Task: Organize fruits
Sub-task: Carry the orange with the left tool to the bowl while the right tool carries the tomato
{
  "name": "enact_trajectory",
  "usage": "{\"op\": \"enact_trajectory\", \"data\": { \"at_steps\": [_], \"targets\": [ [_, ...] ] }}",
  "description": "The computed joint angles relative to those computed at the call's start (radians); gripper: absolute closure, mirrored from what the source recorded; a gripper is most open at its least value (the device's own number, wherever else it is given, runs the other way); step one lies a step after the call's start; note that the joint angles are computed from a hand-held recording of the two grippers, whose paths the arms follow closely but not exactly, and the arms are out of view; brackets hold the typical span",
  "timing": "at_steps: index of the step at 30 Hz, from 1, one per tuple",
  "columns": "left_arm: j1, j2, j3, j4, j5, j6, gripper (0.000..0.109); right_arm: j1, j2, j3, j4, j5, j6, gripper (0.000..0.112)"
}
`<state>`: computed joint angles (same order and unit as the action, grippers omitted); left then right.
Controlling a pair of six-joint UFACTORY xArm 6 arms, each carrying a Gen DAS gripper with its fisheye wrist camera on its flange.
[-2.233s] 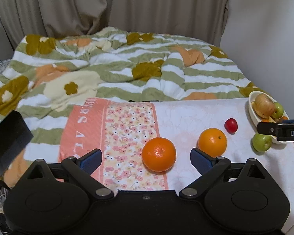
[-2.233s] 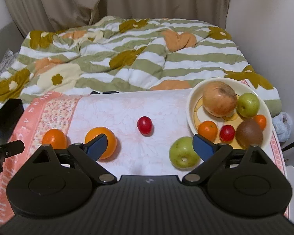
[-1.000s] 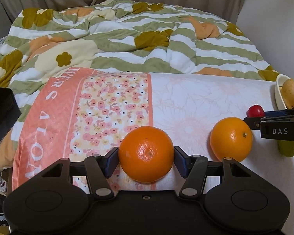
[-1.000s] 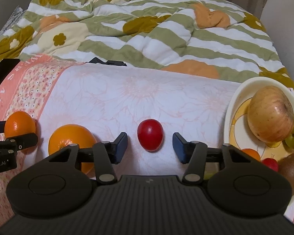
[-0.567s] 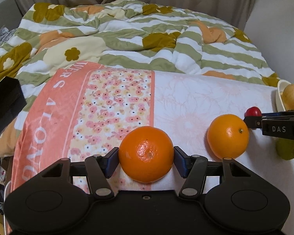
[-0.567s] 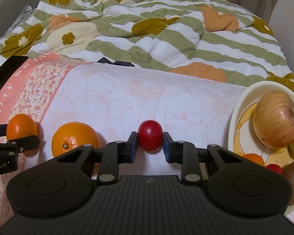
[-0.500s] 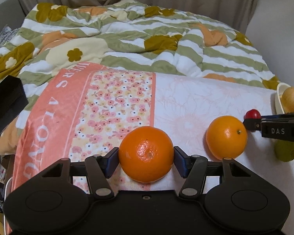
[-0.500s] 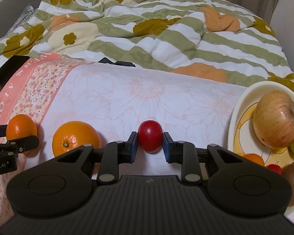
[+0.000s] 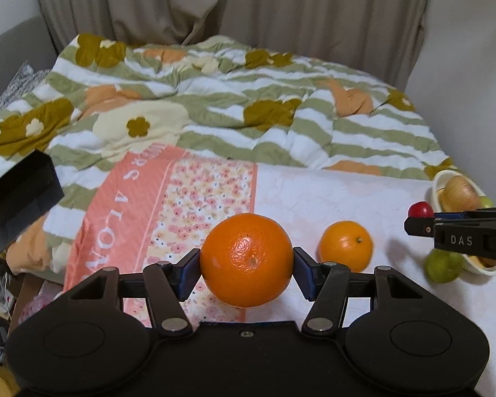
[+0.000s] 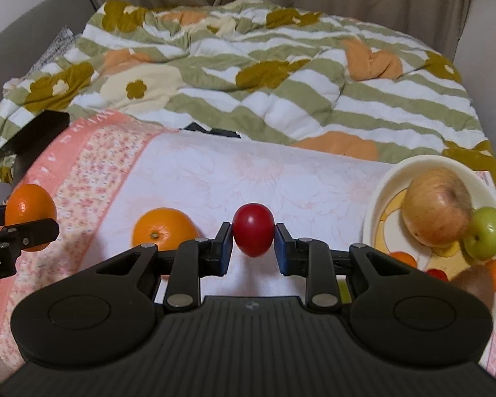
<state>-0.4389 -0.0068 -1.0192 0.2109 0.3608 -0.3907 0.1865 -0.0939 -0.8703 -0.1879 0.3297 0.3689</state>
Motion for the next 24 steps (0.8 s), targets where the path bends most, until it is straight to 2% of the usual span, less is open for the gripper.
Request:
{"op": "enact_trajectory", "data": {
  "at_steps": [8,15,20,24],
  "targets": [
    [-0.021,-0.118,0.095,-0.144,-0.056,0.196,0.046,0.037,-0.232,0.135,-0.219,0.069,0.297,0.07],
    [-0.069,-0.164,0.129,-0.366,-0.074,0.437,0.046,0.074,-0.464,0.255,-0.345,0.224,0.509,0.07],
    [-0.112,-0.152,0.107,-0.444,-0.078,0.515,0.046,0.073,-0.606,0.319,-0.368,0.323,0.556,0.07],
    [-0.154,-0.135,0.084,-0.426,-0.081,0.491,0.046,0.028,-0.701,0.366,-0.349,0.354,0.524,0.07]
  ]
}}
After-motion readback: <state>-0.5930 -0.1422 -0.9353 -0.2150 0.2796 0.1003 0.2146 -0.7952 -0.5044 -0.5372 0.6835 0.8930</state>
